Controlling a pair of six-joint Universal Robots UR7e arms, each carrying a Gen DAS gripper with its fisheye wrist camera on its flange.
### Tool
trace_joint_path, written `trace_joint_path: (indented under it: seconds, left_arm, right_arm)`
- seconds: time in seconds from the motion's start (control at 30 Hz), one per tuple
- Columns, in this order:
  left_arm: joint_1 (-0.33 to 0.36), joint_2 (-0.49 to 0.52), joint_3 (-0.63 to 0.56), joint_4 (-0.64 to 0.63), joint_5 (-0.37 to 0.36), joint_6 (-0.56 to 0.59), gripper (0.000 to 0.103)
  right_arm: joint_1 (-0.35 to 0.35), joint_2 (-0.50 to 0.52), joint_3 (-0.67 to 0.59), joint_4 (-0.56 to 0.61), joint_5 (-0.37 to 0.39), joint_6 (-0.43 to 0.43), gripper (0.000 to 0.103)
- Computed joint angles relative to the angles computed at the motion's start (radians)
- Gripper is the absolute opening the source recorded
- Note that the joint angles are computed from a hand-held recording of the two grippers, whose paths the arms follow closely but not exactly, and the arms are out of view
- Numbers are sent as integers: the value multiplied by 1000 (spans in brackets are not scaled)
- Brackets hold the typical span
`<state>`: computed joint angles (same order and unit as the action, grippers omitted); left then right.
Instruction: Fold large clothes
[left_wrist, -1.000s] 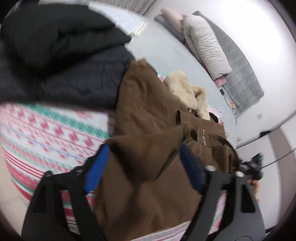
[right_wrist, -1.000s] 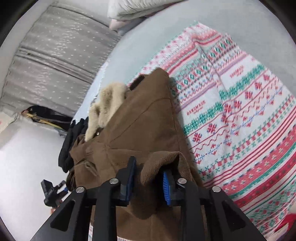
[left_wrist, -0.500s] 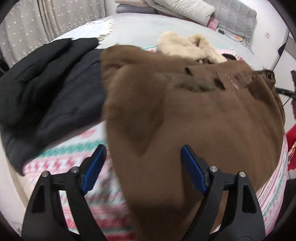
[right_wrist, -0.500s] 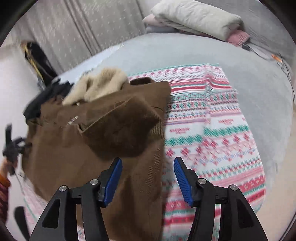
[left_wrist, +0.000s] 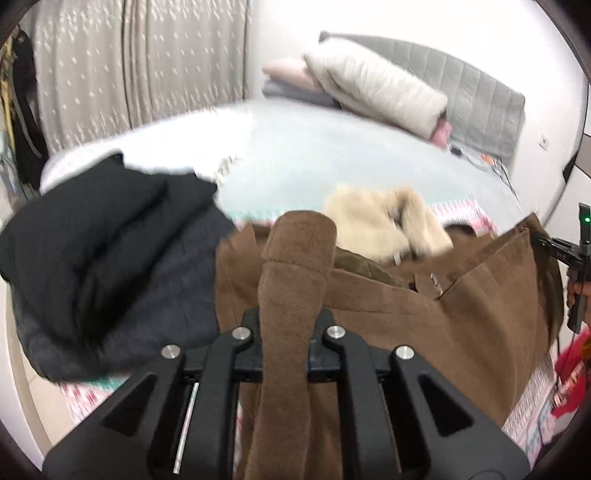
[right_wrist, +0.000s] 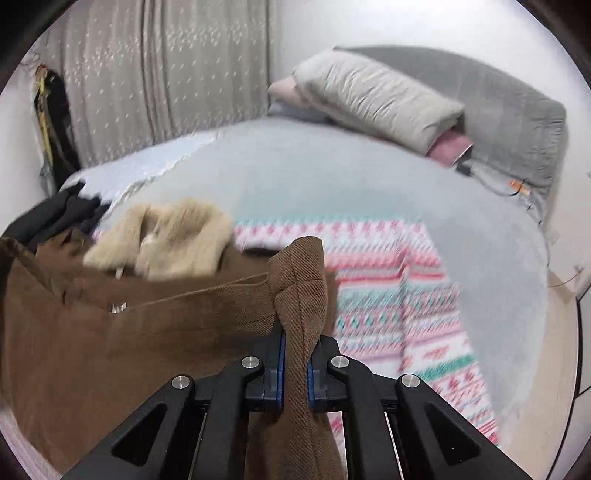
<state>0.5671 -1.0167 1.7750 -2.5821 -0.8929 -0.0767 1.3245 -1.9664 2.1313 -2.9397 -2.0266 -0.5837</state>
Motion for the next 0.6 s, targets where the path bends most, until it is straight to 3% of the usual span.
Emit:
trace_joint_path:
  seconds: [0.23, 0.3, 0.4, 0.47, 0.53, 0.57, 0.6]
  left_arm:
    - [31, 189, -206, -150, 138, 159, 12]
    - [53, 249, -277, -126, 161, 160, 13]
    - [86, 323, -352, -31, 190, 119, 24]
    - [91, 340, -363, 40, 233, 73, 28]
    - [91, 316, -350, 144, 224, -8, 53]
    - [91, 288, -326, 165, 189, -26, 61]
    - [90, 248, -294, 178, 138, -34, 74]
  right_arm:
    - [40, 163, -149, -128, -51, 4, 7]
    - [32, 221, -205, -121, -59, 32, 8]
    - [6, 270, -249, -79, -54, 96, 10]
    - [-17, 282, -263, -5, -48, 158, 17]
    - [-32, 267, -259, 62, -47, 197, 22]
    - [-48, 241, -248, 105, -18, 213, 33]
    - [-76, 194, -233, 178, 46, 229, 50]
